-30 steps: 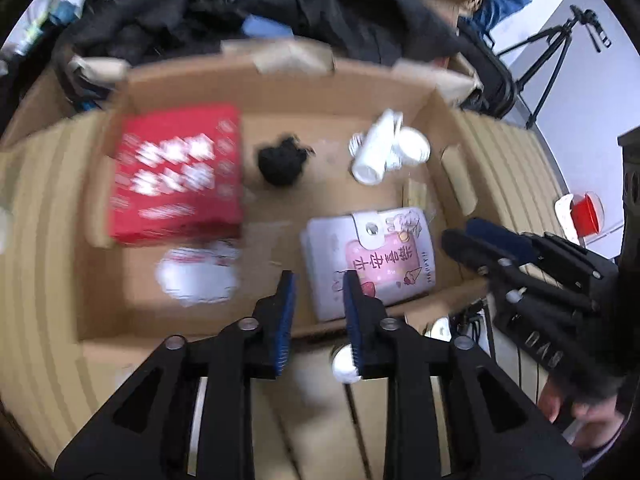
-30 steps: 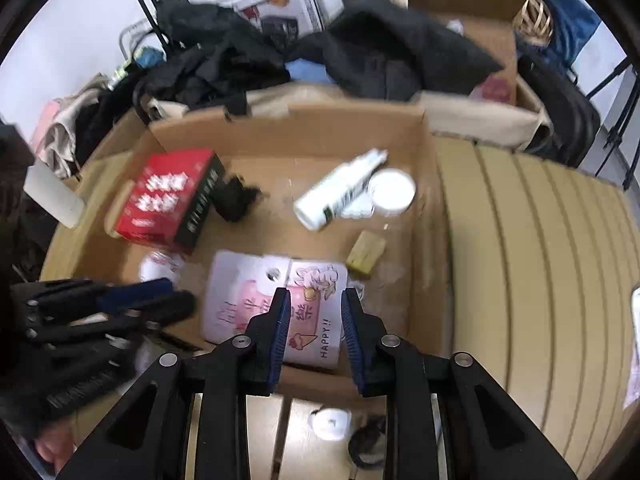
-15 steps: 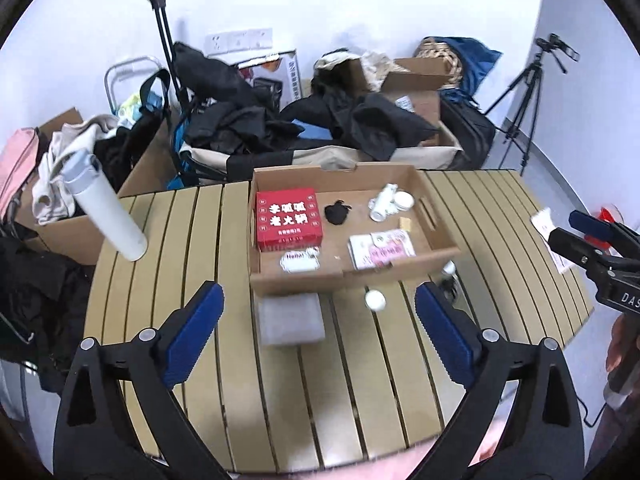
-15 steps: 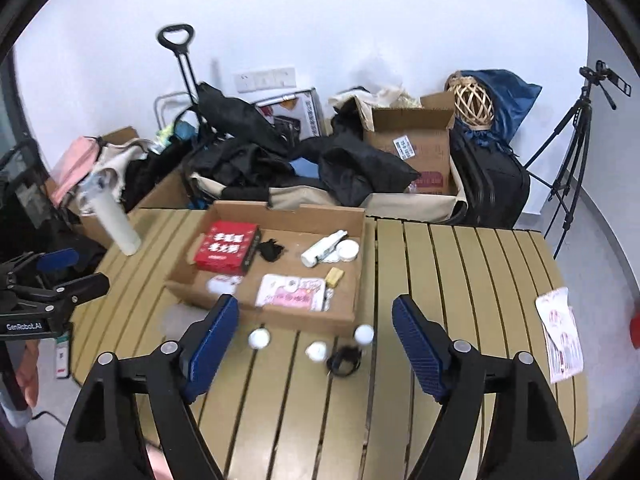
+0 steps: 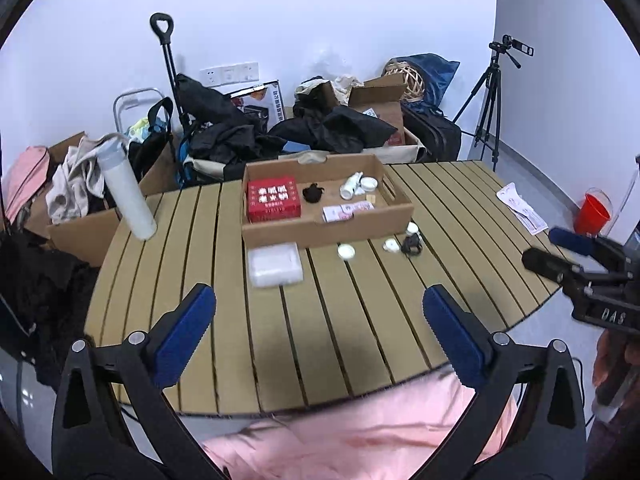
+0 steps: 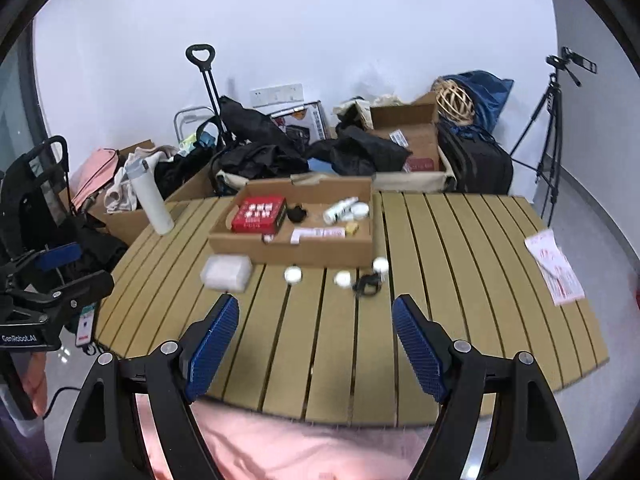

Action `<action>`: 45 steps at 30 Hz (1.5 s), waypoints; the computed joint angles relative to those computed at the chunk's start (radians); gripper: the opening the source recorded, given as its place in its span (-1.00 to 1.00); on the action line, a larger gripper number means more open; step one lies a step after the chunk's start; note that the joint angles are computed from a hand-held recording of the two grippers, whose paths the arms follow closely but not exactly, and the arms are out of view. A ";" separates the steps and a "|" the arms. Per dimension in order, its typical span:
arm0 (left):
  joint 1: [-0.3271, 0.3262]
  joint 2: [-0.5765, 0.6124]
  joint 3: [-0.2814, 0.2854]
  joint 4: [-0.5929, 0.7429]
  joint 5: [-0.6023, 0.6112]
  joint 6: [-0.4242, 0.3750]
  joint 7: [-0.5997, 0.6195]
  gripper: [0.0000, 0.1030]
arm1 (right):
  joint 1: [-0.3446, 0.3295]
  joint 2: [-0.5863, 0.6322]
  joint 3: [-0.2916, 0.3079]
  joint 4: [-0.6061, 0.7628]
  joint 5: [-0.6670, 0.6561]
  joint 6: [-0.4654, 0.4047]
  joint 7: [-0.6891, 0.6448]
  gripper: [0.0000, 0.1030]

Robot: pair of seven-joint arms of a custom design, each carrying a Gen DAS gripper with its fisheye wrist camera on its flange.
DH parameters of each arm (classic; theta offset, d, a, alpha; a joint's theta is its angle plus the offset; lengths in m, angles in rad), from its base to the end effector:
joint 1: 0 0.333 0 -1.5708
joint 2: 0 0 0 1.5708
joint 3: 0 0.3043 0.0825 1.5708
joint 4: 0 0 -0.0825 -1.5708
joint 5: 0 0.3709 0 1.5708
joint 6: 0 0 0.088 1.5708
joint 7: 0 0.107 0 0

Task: Organize objects
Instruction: 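Withdraw both tools from the tray, then grasp the white plastic container with the right tool while the left tool grasps it too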

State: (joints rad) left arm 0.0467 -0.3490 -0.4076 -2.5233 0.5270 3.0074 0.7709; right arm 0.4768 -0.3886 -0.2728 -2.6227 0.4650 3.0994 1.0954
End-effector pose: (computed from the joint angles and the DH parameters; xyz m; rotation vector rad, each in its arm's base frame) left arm 0.4176 -0.2064 0.4711 -1.6581 1.8183 -0.8447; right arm 0.4393 0.0476 0.4629 -1.8116 1.4871 -0.5621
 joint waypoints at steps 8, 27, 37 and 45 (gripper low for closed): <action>-0.047 0.043 0.027 -0.036 -0.076 0.050 0.058 1.00 | -0.030 -0.034 0.050 -0.111 -0.036 0.011 0.076 0.60; -0.160 0.322 0.195 0.082 -0.310 0.126 0.322 1.00 | 0.127 0.243 -0.101 0.071 0.129 0.011 -0.034 0.60; -0.061 0.606 0.183 0.349 -0.544 0.060 0.588 1.00 | 0.080 0.594 -0.039 0.470 0.665 -0.246 -0.481 0.56; 0.078 0.803 0.071 0.582 -0.742 -0.114 0.837 -0.05 | -0.009 0.886 0.107 0.836 0.593 -0.412 -0.350 0.08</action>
State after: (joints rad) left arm 0.1251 0.4539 -0.3366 -1.9417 -0.2147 2.8938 1.6075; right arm 0.4674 0.4977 -0.1658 -1.7864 1.0575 2.6876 0.7457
